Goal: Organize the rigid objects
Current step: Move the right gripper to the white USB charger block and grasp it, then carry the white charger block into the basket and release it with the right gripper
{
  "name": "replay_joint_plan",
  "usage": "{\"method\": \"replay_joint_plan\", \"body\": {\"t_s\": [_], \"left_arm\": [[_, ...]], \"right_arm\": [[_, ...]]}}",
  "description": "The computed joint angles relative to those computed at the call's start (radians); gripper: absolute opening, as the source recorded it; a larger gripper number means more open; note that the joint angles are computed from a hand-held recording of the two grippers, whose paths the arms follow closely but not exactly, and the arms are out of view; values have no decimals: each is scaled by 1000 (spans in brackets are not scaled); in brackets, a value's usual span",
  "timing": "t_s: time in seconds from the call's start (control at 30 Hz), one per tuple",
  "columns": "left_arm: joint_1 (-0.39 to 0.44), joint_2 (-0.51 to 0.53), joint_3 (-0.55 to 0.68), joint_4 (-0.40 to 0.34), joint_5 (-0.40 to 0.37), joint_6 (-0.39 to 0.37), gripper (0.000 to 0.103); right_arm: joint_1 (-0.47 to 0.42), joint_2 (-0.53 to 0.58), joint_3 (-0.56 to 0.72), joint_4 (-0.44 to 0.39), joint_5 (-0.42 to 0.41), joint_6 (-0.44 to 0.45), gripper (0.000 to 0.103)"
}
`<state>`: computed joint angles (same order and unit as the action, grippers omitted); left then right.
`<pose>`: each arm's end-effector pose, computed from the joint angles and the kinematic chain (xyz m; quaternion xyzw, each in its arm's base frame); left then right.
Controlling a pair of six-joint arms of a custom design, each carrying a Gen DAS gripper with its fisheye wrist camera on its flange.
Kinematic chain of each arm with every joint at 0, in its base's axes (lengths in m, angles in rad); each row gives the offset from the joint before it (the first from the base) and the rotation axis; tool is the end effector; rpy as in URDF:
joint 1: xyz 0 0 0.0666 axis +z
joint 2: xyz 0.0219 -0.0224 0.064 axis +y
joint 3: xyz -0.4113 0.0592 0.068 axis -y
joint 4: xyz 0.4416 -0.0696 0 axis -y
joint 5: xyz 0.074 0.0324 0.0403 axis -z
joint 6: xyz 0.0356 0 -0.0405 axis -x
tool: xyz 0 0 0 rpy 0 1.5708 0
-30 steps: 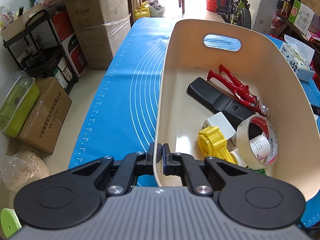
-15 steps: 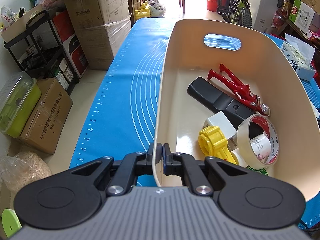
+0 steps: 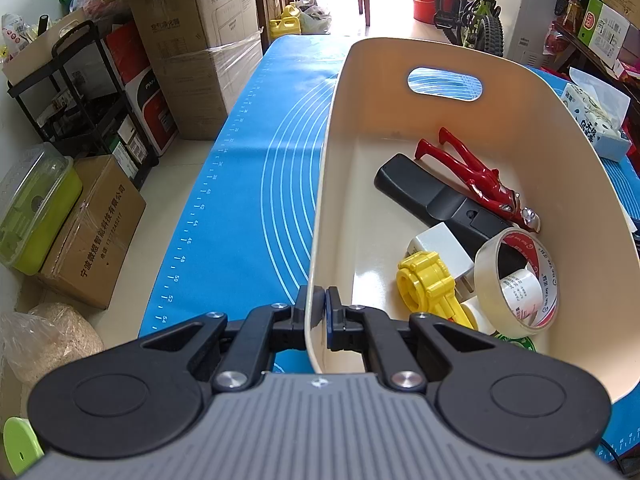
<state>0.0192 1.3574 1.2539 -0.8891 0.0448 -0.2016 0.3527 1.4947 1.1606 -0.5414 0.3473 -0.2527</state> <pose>0.5001 0.0076 0.4095 0.0936 0.9537 0.0101 0.2856 0.5151 0.1763 0.3184 0.0125 0.9278 -0.0550 0.3687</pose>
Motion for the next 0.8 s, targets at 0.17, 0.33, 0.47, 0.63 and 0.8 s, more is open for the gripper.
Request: {"method": "replay_joint_plan", "body": {"t_s": [0.17,0.33,0.47,0.63,0.8], "left_arm": [[-1,0,0,0,-2,1,8],[-1,0,0,-1,-2,1,8],[0,0,0,0,-1,0,8],[0,0,0,0,-1,0,8],[0,0,-1,0,-1,0,8]], "right_arm": [[10,-12,-4,18,31,-24,51],[15,-24,-3,16,50,-22,51],[14,-33,1,8,53,-22,51],[15,-35,11,-10,54,-16,51],[21,-40,16,-3,52,-16,51]]}}
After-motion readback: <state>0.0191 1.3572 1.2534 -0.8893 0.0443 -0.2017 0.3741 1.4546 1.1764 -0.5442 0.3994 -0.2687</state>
